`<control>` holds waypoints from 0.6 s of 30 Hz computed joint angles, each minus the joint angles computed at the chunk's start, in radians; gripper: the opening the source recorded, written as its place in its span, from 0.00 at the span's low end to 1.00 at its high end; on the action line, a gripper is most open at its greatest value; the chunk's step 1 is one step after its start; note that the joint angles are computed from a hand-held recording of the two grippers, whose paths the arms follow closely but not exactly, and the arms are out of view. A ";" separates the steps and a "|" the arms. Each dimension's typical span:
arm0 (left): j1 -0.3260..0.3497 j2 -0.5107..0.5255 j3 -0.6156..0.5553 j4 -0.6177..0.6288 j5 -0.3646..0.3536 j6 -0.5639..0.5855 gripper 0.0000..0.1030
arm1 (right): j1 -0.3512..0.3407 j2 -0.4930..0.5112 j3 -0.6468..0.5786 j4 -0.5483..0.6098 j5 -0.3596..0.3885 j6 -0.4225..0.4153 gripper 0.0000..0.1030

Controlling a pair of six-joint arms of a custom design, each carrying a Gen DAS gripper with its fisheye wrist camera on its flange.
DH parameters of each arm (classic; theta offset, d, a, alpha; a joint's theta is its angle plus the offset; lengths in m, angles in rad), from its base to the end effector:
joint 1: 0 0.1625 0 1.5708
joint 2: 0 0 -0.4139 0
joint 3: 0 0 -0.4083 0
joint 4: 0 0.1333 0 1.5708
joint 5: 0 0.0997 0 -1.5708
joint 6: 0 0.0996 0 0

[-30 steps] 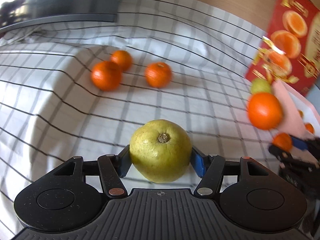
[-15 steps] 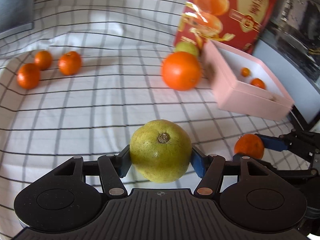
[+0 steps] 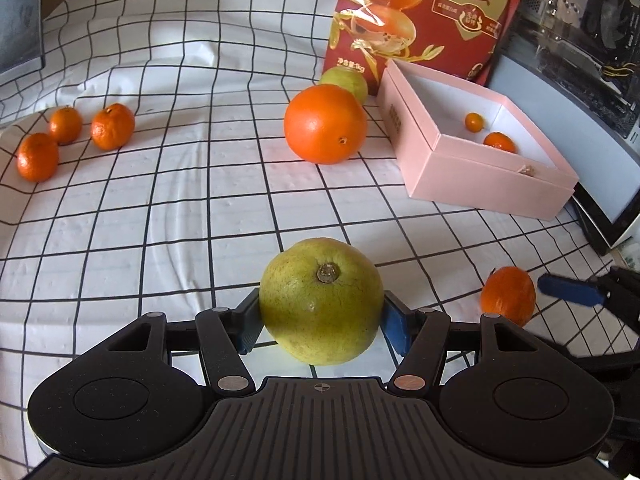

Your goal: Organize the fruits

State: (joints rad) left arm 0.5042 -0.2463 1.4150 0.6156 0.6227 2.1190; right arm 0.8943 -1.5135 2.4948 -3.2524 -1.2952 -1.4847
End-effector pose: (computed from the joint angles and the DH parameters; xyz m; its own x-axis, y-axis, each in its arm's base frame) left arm -0.2918 -0.4056 -0.1480 -0.7986 -0.0935 -0.5946 0.3341 0.7528 -0.5671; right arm -0.1183 -0.4035 0.2273 -0.5509 -0.5540 0.6242 -0.8158 0.5152 -0.2627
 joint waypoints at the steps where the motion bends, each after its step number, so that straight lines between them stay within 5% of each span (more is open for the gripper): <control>1: 0.000 0.001 -0.002 0.004 0.001 -0.006 0.64 | -0.001 0.000 -0.002 0.011 -0.005 0.003 0.63; 18: 0.006 0.007 -0.016 0.032 0.008 -0.026 0.64 | 0.050 0.066 -0.034 0.028 -0.045 0.067 0.62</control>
State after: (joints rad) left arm 0.5098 -0.2393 1.3993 0.6471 0.6306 2.0930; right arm 0.9445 -1.4477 2.4611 -3.2245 -1.3407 -1.4178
